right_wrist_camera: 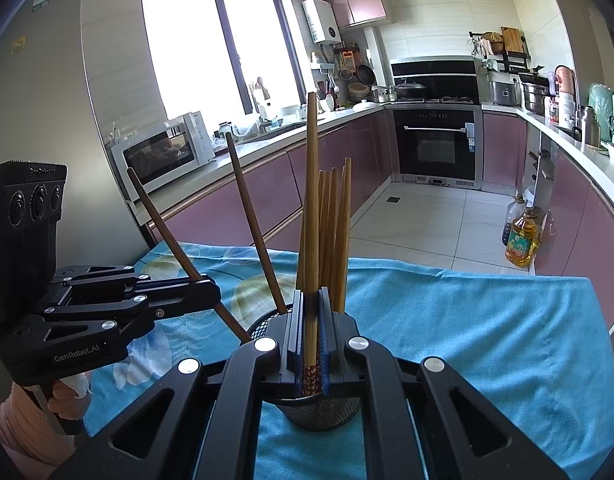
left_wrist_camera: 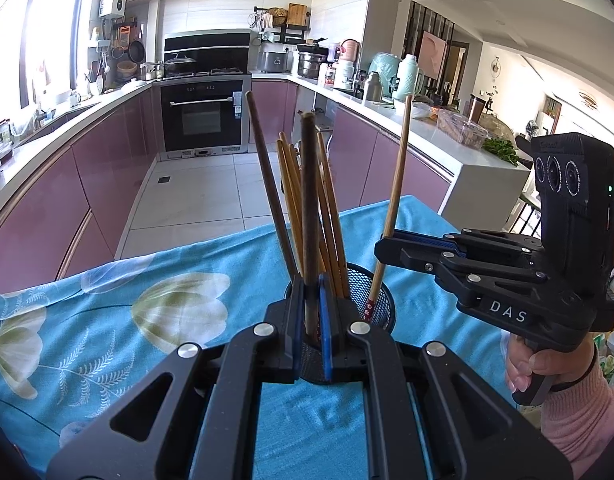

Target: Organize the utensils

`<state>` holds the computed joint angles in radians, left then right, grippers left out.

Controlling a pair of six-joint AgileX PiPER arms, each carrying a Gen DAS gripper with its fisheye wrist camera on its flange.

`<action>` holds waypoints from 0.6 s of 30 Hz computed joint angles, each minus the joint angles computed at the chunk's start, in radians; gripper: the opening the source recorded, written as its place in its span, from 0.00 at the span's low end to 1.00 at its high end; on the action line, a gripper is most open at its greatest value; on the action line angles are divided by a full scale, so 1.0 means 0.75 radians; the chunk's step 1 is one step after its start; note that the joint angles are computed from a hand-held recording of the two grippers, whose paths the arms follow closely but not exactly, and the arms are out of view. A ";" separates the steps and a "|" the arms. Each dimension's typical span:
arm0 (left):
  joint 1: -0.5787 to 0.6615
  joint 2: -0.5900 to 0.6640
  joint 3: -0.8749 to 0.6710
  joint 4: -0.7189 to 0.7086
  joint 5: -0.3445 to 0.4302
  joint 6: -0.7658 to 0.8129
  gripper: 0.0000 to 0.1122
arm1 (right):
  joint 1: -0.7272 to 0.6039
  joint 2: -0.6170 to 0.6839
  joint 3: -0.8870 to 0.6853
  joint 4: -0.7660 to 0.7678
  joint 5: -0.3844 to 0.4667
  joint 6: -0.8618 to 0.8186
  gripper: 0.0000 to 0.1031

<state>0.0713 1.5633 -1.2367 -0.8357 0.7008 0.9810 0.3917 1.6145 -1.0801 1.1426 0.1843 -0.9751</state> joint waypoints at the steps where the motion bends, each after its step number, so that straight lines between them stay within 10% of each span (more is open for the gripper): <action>1: 0.001 -0.002 0.000 0.000 0.002 -0.001 0.07 | 0.000 0.001 0.001 0.008 0.000 -0.007 0.06; 18: -0.008 0.052 -0.062 0.024 -0.004 -0.053 0.07 | 0.006 0.033 -0.018 0.031 -0.002 -0.015 0.06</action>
<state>0.0653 1.6026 -1.2836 -0.8180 0.6976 0.9410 0.3963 1.6394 -1.0934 1.1656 0.1827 -0.9863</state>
